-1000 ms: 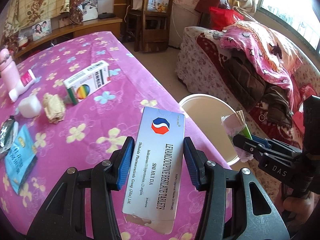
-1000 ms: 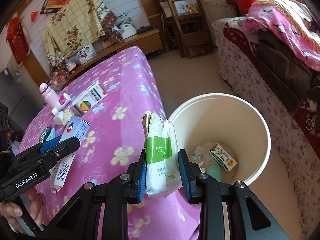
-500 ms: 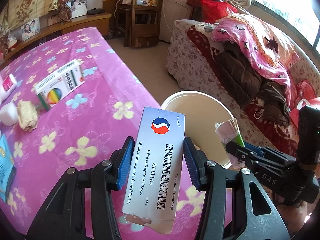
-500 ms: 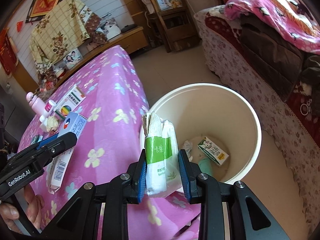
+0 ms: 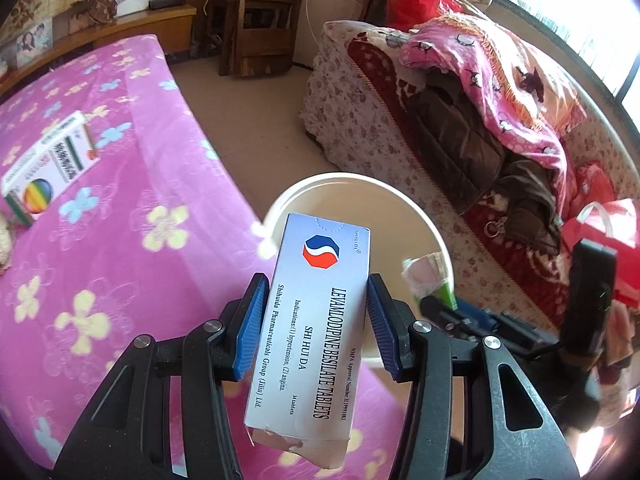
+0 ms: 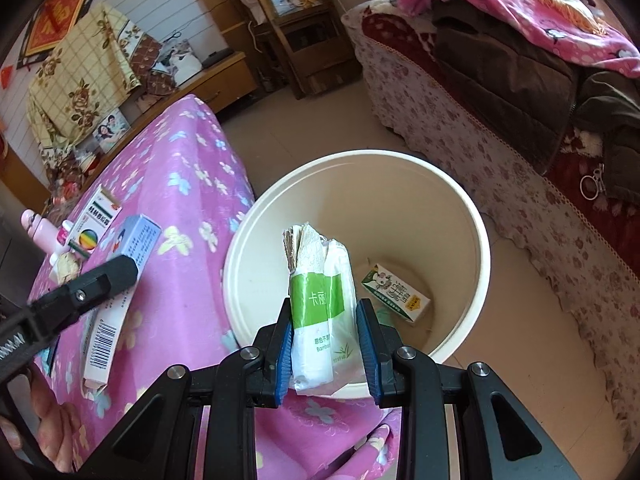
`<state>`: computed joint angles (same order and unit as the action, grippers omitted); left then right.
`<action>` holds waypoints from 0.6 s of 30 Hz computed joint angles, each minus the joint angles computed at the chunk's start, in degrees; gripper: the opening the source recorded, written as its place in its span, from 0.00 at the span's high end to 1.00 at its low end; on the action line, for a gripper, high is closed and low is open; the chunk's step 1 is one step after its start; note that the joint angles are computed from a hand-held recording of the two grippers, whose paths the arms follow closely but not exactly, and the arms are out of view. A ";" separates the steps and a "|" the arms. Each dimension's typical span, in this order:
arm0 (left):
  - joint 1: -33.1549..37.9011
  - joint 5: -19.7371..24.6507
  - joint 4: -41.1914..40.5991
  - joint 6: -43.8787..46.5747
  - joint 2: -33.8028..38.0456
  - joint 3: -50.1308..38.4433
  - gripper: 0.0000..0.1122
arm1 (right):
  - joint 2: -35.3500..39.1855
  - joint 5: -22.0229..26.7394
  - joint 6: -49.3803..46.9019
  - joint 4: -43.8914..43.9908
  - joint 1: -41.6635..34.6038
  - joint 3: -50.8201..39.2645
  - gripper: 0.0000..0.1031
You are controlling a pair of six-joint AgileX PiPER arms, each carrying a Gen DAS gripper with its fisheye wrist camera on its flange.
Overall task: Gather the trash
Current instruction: 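Carry the medicine box and tissue pack over the white bin with both tools, then open the right tool to drop the tissue pack while the left tool releases the medicine box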
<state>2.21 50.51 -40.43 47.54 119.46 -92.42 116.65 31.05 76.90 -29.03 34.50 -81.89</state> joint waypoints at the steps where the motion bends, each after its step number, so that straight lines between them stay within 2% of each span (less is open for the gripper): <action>1: -0.31 0.30 -0.38 -0.41 0.55 -0.81 0.57 | 0.10 -0.12 0.36 -0.37 -0.14 0.07 0.72; 18: -2.49 2.46 -1.33 -3.53 4.94 -6.95 0.57 | 0.07 -4.98 3.56 -2.66 -2.50 3.42 0.72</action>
<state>-0.28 52.97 -41.76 44.01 124.40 -99.37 116.72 26.07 80.46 -31.69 32.00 -78.47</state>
